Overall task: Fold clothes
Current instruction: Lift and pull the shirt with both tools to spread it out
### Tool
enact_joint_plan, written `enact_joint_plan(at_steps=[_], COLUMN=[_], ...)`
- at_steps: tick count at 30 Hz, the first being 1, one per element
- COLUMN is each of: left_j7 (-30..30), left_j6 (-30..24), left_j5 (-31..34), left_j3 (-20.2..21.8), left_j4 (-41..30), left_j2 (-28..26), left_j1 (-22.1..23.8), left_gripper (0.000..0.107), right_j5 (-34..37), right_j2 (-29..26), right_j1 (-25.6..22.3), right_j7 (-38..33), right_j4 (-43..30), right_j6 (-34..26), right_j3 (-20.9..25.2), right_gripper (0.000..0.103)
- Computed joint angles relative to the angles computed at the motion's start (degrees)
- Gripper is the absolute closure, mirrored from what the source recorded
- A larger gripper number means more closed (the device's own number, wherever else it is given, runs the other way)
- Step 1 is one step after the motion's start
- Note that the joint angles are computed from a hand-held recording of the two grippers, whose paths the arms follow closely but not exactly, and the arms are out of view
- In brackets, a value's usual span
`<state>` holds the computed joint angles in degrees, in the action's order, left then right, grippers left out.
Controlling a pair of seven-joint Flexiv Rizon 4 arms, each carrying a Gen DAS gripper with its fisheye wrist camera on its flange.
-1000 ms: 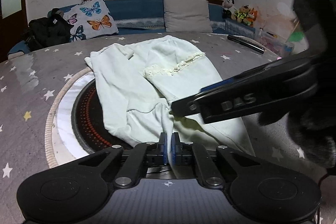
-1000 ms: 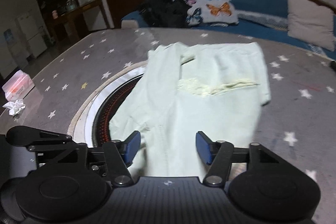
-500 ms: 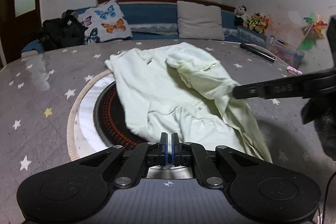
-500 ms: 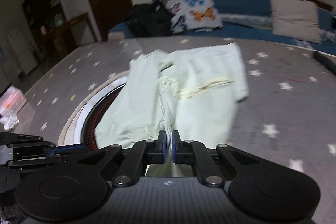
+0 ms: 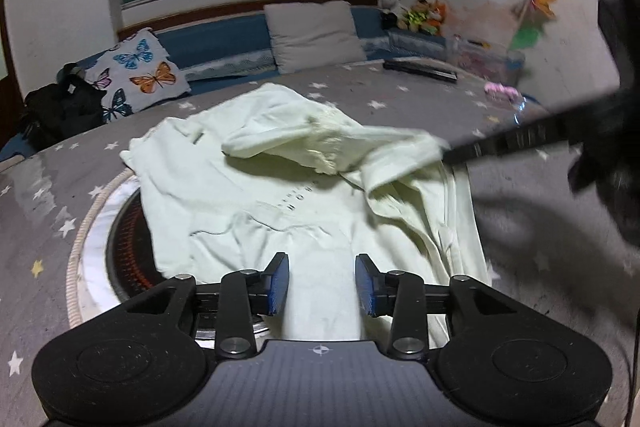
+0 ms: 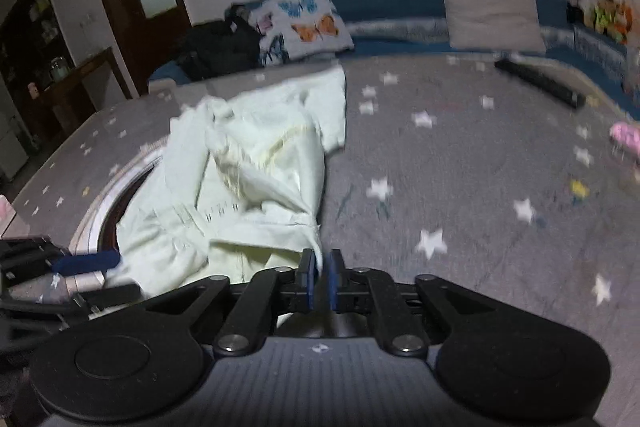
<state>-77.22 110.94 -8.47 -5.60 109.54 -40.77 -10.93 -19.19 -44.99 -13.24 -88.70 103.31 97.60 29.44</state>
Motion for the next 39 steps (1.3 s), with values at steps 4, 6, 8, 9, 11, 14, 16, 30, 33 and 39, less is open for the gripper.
enact_joint_plan(at_steps=[4, 6, 8, 9, 11, 14, 16, 30, 33, 39], left_j7=[1.2, 1.5, 1.6, 1.6, 1.4, 0.7, -0.4, -10.9, -13.1, -16.6], left_j6=[-1.3, -1.3, -1.0, -0.9, -0.6, 0.1, 1.0, 12.4, 14.4, 15.6], left_j5=[-0.7, -1.0, -1.0, -1.1, -1.1, -0.7, -0.7, -5.6, -6.3, -6.5], left_j3=[1.8, 2.4, 2.2, 2.2, 1.7, 0.5, -0.1, 3.0, 3.1, 3.6], left_j4=[-1.2, -1.5, -1.3, -1.3, -1.0, -0.3, 0.4, 10.6, 14.1, 20.9], left_j2=[-1.0, -1.4, -1.5, -1.5, -1.4, -1.0, -0.7, 5.5, 7.3, 10.4], left_j1=[-1.7, -2.1, -1.9, -1.9, -1.3, 0.0, 0.8, 0.3, 0.4, 0.2], left_gripper=[0.067, 0.07, 0.073, 0.077, 0.081, 0.09, 0.093, 0.099, 0.099, 0.099], right_j5=[-2.4, -3.8, -6.4, -7.9, -9.1, -8.8, -8.1, 4.6, 5.4, -0.6], right_j2=[-0.4, -0.9, -2.3, -3.4, -4.9, -6.1, -6.7, -1.7, 0.1, 2.4], right_j1=[1.2, 3.4, 3.5, 3.0, 3.3, 6.8, 9.0, 9.4, 6.7, -3.7], right_j7=[-1.9, -1.9, -1.9, -2.6, -4.8, -7.3, -8.3, 3.5, 7.4, 13.5], right_j4=[-0.7, -2.2, -4.3, -5.6, -7.8, -10.4, -11.7, -6.2, -2.2, 7.5], right_j6=[3.6, 4.7, 3.2, 1.5, -1.9, -4.9, -6.0, 8.2, 11.1, 9.7], right_j3=[-0.4, -2.0, -0.8, 0.7, 2.2, 0.1, -1.8, -11.6, -11.8, -6.3], right_gripper=[0.081, 0.071, 0.069, 0.068, 0.066, 0.066, 0.071, 0.096, 0.096, 0.09])
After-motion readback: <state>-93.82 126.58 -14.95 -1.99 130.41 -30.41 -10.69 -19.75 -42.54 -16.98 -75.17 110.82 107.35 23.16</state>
